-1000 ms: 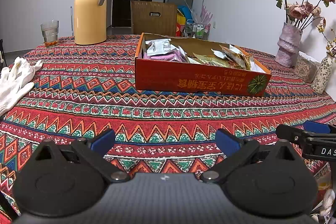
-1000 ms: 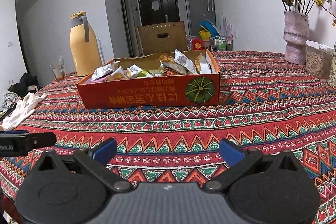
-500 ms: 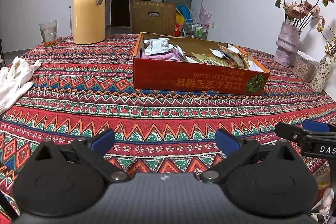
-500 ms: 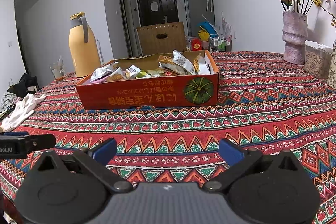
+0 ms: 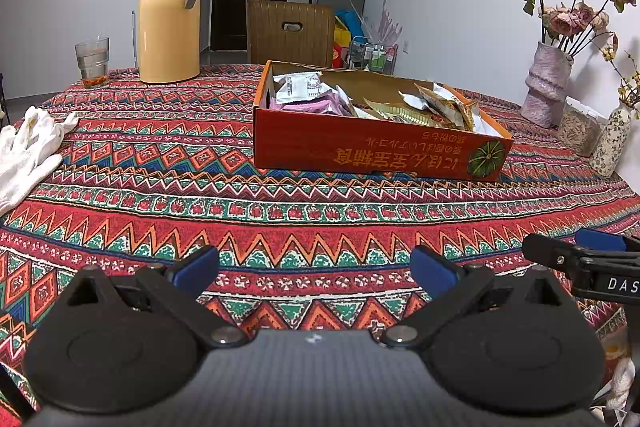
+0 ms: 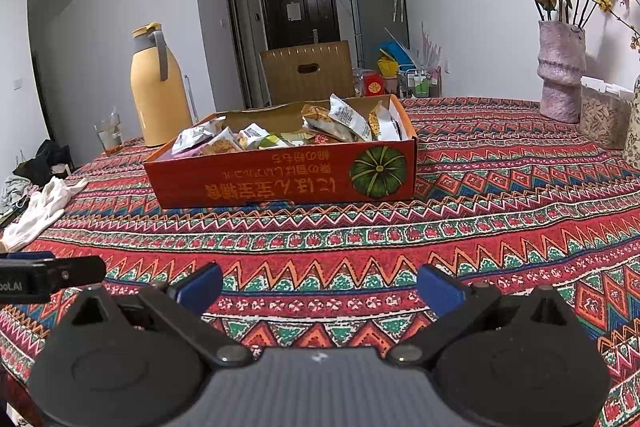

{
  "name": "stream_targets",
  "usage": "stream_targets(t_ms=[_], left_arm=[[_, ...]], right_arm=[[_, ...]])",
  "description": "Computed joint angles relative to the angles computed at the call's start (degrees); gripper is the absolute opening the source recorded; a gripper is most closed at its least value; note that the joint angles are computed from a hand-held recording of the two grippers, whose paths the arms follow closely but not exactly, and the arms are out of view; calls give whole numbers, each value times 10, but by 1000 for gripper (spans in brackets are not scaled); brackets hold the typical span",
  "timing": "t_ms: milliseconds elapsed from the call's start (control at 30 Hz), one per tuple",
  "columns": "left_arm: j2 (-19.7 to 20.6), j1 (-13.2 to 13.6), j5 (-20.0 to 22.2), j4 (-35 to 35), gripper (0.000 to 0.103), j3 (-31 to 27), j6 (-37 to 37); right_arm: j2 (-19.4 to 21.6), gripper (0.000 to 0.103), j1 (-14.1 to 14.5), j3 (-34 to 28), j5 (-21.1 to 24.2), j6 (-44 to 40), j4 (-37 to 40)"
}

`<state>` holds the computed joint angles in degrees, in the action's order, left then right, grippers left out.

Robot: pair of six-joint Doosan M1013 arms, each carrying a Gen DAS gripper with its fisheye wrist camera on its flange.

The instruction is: Organize snacks

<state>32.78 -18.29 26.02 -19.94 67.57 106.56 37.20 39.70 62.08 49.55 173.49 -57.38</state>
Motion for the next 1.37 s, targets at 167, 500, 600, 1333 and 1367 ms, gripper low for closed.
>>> stream_targets(t_ms=[167,500,600,1333,1367], left_arm=[[0,0,0,-1,103,0,0],[-1,0,-1,-2,103,2,1],[-1,0,-2,-1,103,2,0],[-3,2,-4,-30,103,5,26],[-3,2,-5,-29,103,6,25]], right_arm=[[0,103,0,0,0,0,0],[0,103,0,0,1,0,1],[0,103,0,0,0,0,1],[0,103,0,3,-3,-1,2],[1,103,0,3,-3,-2,2]])
